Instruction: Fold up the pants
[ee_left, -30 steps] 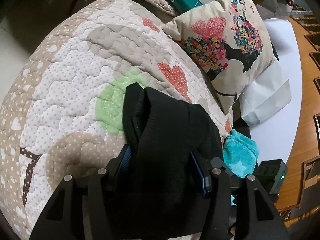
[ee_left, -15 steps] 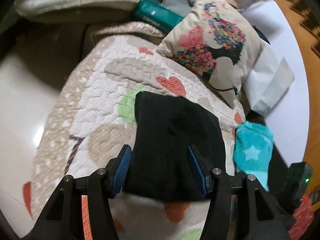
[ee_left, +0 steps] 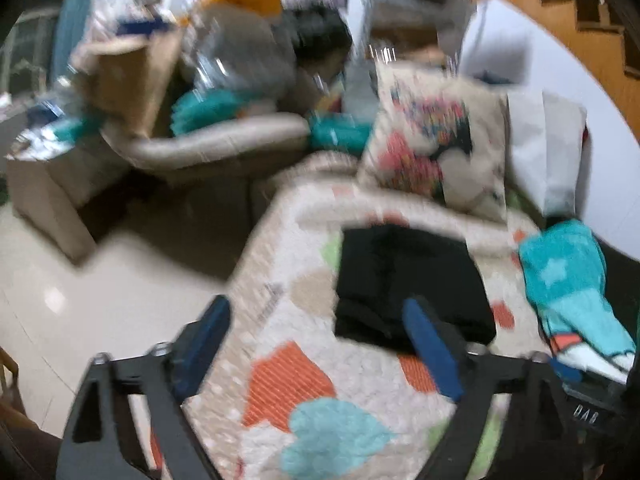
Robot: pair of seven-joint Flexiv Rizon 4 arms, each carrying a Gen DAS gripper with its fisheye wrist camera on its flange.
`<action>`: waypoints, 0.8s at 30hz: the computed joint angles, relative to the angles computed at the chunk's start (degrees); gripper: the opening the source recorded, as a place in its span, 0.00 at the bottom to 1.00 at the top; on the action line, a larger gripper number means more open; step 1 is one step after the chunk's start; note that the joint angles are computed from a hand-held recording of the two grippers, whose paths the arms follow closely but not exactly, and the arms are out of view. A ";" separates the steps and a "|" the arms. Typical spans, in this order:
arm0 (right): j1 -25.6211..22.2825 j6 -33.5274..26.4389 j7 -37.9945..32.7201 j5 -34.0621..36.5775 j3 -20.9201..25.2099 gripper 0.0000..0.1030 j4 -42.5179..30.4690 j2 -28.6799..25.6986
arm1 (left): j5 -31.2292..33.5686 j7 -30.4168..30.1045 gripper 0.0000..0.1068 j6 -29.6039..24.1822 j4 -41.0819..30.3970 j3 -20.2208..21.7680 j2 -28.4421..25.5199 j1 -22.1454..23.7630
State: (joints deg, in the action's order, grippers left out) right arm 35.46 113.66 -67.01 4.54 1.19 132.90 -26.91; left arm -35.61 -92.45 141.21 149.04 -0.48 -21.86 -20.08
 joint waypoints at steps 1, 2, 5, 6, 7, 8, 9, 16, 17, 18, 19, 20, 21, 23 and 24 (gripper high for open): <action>0.92 0.52 -0.23 0.66 -0.48 0.69 0.44 0.16 | -1.02 -0.89 0.94 3.79 0.72 0.45 -0.52 -1.08; 2.64 1.01 -0.79 1.77 -1.53 0.69 0.94 0.50 | -2.14 -2.03 0.96 7.65 1.55 0.71 -1.00 -1.90; 6.96 2.00 -2.91 4.92 -4.31 0.69 1.70 1.06 | -8.19 -2.96 0.96 13.11 2.48 -0.18 -1.77 -3.68; 8.46 2.30 -3.72 6.13 -5.23 0.69 1.88 1.21 | -12.65 -0.20 0.96 12.23 2.00 -0.88 -1.67 -4.92; 9.65 2.62 -4.54 7.17 -5.97 0.70 1.98 1.30 | -14.92 2.14 0.96 11.27 1.39 -1.39 -1.68 -5.38; 10.44 2.75 -5.21 8.01 -6.44 0.70 1.93 1.30 | -16.78 4.71 0.96 9.77 0.79 -1.85 -1.57 -5.64; 11.12 2.74 -5.77 8.78 -6.81 0.71 1.82 1.32 | -18.31 6.76 0.96 8.53 0.24 -2.24 -1.42 -5.90; 12.30 2.38 -7.53 10.52 -6.68 0.72 0.40 0.28 | -14.34 6.10 0.96 6.21 -0.01 -2.35 -1.45 -4.19; 12.59 2.36 -7.80 10.61 -6.84 0.72 0.23 0.04 | -14.09 6.19 0.96 5.93 -0.04 -2.38 -1.49 -4.32; 13.17 2.35 -8.13 10.85 -7.22 0.72 0.15 -0.17 | -13.78 6.42 0.96 5.45 -0.26 -2.38 -1.64 -4.34; 13.94 2.27 -8.47 11.22 -7.78 0.72 0.02 -0.35 | -13.23 6.65 0.96 4.67 -0.36 -2.37 -1.55 -4.22; 14.84 2.24 -8.88 11.64 -8.48 0.72 -0.11 -0.61 | -12.46 6.79 0.96 3.58 -0.48 -2.38 -1.45 -3.96; 15.56 2.26 -9.20 12.04 -9.08 0.72 -0.22 -0.83 | -12.09 6.99 0.96 2.03 -0.63 -2.43 -1.24 -3.76; 16.87 2.15 -9.82 12.77 -10.25 0.73 -0.42 -1.23 | -11.95 7.40 0.96 -0.77 -0.99 -2.36 -0.96 -3.77; 17.17 2.11 -10.04 12.95 -10.58 0.73 -0.50 -1.48 | -11.93 7.70 0.96 -2.61 -1.27 -2.31 -0.74 -3.65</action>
State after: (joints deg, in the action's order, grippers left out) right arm 52.63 115.77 -77.06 17.49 -9.39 132.40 -28.39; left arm -47.54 -84.75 138.60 147.77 -2.79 -22.60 -23.73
